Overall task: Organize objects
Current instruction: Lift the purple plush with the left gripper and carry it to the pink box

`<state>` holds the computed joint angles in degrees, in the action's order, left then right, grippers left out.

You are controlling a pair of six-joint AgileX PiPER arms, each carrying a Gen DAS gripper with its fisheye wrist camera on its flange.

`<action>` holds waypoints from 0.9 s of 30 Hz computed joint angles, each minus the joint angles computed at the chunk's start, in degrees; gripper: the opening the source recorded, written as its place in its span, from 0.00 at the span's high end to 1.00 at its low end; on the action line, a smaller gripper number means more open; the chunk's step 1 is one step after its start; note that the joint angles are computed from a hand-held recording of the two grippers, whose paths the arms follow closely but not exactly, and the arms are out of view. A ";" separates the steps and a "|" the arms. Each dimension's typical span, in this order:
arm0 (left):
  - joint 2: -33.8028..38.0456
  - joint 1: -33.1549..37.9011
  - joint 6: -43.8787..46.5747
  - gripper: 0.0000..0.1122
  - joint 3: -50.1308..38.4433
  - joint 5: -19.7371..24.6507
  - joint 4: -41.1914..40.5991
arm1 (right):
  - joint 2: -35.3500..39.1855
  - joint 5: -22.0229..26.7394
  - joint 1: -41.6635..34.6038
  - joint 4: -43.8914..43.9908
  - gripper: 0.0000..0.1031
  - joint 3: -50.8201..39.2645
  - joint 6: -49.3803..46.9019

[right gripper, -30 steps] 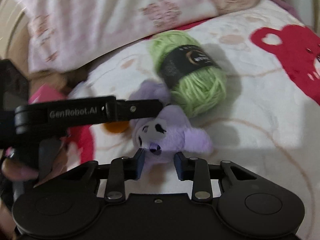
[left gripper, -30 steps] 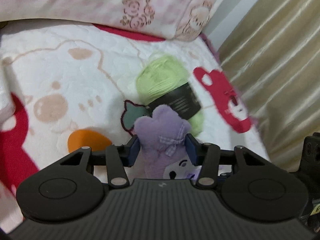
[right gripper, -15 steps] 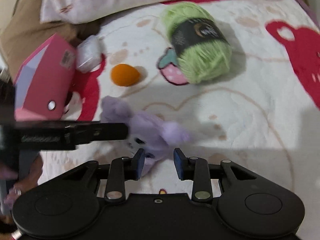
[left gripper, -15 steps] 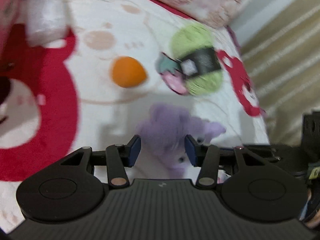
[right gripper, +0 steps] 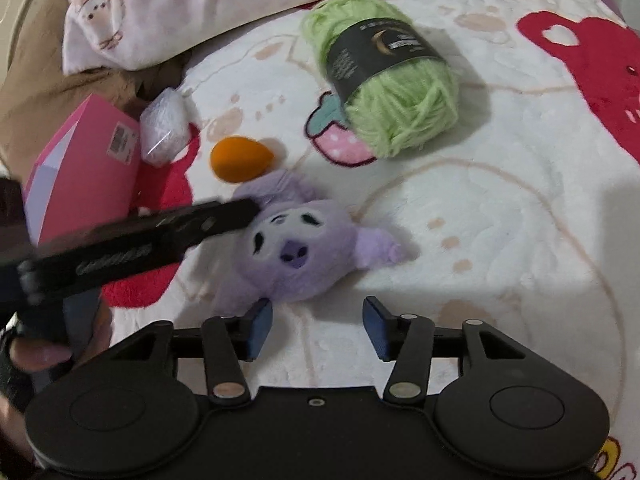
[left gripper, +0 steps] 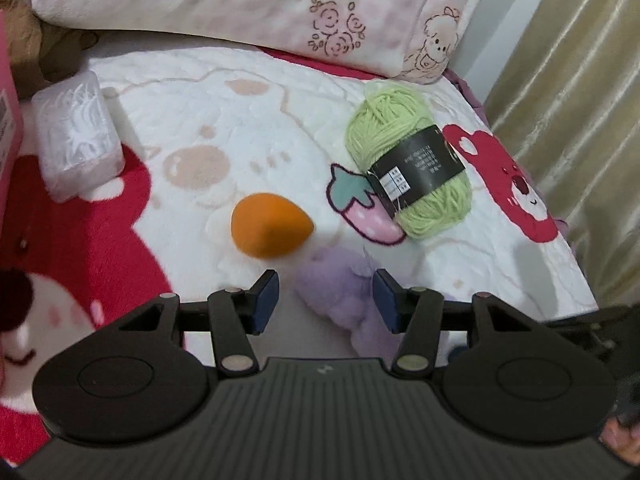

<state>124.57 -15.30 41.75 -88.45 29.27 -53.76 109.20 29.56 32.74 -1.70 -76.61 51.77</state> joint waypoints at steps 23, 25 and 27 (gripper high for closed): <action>-4.38 2.28 -12.83 0.75 4.32 10.77 2.09 | 7.53 6.67 5.68 -19.84 0.41 -10.52 6.66; -5.51 2.05 -12.50 0.75 4.47 9.24 4.34 | 9.71 11.68 8.80 -28.14 0.43 -14.48 5.17; -6.58 2.31 -10.50 0.70 5.40 7.73 4.06 | 10.32 14.85 9.27 -27.36 0.44 -17.04 0.12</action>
